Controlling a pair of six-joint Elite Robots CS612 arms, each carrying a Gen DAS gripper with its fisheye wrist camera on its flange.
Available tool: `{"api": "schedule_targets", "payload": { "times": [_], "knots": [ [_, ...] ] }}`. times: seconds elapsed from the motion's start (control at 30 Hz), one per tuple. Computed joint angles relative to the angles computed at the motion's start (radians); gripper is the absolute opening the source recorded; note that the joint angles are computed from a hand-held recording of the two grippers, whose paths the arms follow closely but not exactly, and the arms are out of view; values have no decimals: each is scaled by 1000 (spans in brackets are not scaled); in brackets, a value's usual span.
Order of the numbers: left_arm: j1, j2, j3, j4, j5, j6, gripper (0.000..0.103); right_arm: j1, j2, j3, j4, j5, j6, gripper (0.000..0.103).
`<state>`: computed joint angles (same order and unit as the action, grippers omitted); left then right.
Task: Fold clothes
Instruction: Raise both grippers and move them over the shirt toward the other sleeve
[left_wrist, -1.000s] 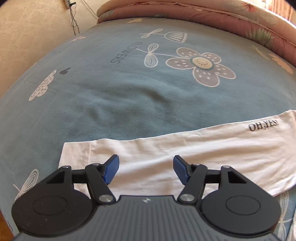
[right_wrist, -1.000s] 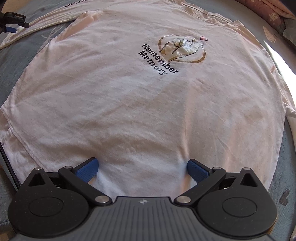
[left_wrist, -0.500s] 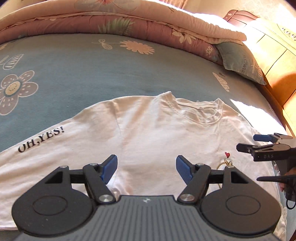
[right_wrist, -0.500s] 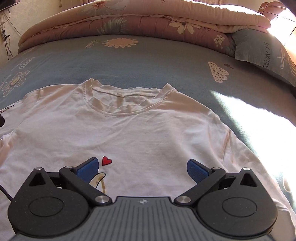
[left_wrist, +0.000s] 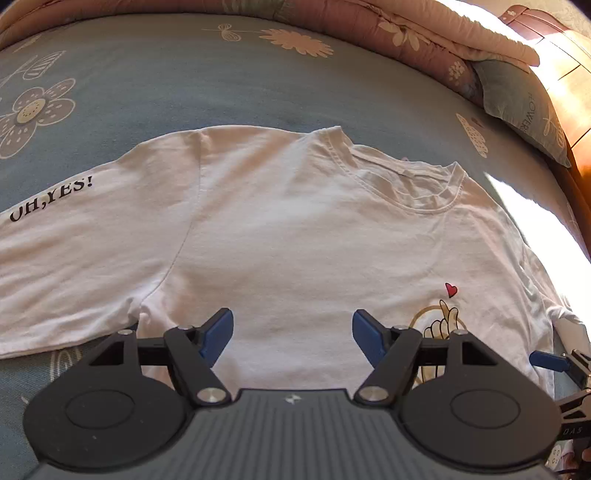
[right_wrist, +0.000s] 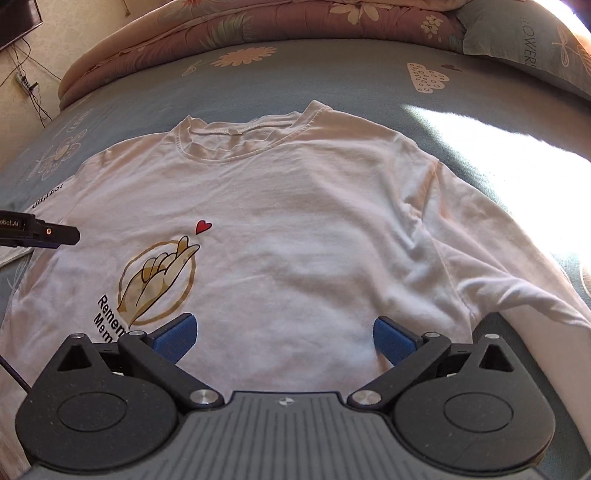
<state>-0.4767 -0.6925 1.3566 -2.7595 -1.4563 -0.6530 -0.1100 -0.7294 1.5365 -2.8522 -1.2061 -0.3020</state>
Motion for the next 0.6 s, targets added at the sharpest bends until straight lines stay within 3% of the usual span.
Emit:
{"api": "schedule_targets", "payload": {
  "times": [0.13, 0.23, 0.3, 0.33, 0.4, 0.47, 0.6],
  "knots": [
    [-21, 40, -81, 28, -19, 13, 73, 0, -40, 86, -22, -41, -61, 103],
    [-37, 68, -137, 36, -24, 26, 73, -10, -67, 103, 39, -34, -120, 103],
    [-45, 83, -169, 35, -25, 38, 73, -36, -78, 113, 13, 31, -79, 103],
    [-49, 89, -181, 33, -21, 45, 73, -44, -78, 120, -54, 26, -53, 103],
    [-55, 100, -207, 37, -13, 55, 73, -54, -64, 108, -194, -22, -22, 103],
    [-59, 110, -228, 48, -17, 46, 73, -62, -33, 61, -265, -55, 0, 103],
    [-65, 120, -248, 61, -25, 36, 73, -76, 30, -46, -202, -59, 21, 103]
  ]
}}
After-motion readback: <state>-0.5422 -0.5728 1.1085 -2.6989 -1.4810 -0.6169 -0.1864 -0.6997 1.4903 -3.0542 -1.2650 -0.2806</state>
